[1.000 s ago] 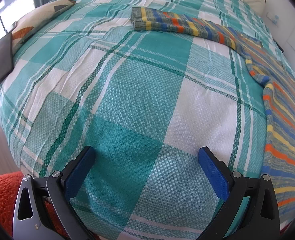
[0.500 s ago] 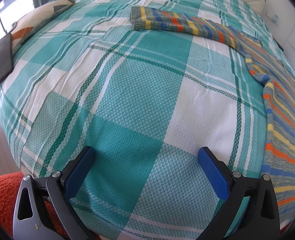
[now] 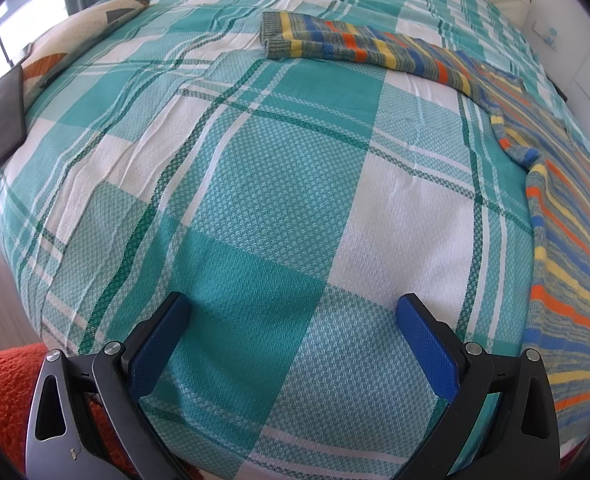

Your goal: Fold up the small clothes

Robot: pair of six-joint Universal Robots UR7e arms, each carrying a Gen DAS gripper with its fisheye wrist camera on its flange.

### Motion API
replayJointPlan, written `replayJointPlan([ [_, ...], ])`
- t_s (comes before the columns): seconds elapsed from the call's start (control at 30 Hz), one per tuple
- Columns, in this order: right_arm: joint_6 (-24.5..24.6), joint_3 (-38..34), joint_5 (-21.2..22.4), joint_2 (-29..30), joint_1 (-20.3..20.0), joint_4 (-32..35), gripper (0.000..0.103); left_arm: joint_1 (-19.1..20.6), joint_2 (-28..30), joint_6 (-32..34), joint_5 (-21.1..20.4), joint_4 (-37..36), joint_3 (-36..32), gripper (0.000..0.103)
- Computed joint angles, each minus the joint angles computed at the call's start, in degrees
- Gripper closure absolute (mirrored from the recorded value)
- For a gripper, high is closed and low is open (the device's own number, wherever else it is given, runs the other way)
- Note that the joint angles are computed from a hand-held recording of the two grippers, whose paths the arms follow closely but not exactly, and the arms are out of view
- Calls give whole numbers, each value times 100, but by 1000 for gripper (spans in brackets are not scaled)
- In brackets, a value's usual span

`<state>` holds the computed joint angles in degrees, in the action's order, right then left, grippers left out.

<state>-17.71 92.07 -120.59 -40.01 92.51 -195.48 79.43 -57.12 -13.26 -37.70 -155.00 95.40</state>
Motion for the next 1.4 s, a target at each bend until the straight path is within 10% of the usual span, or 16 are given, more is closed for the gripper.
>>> replayJointPlan([
  [0.7, 127, -13, 95, -45, -18, 236, 9, 2, -12, -20, -40, 48, -30, 0],
  [0.9, 943, -258, 1333, -628, -346, 1080, 9, 26, -92, -37, -204, -78, 82, 0],
  [1.17, 3377, -1679, 3750, -525, -1383, 2551, 9, -17, -17, -91, 0, -270, 111, 0],
  [1.4, 4989, -2477, 4215, 367, -1817, 1847, 15, -34, 65, -77, 152, -296, 58, 0],
])
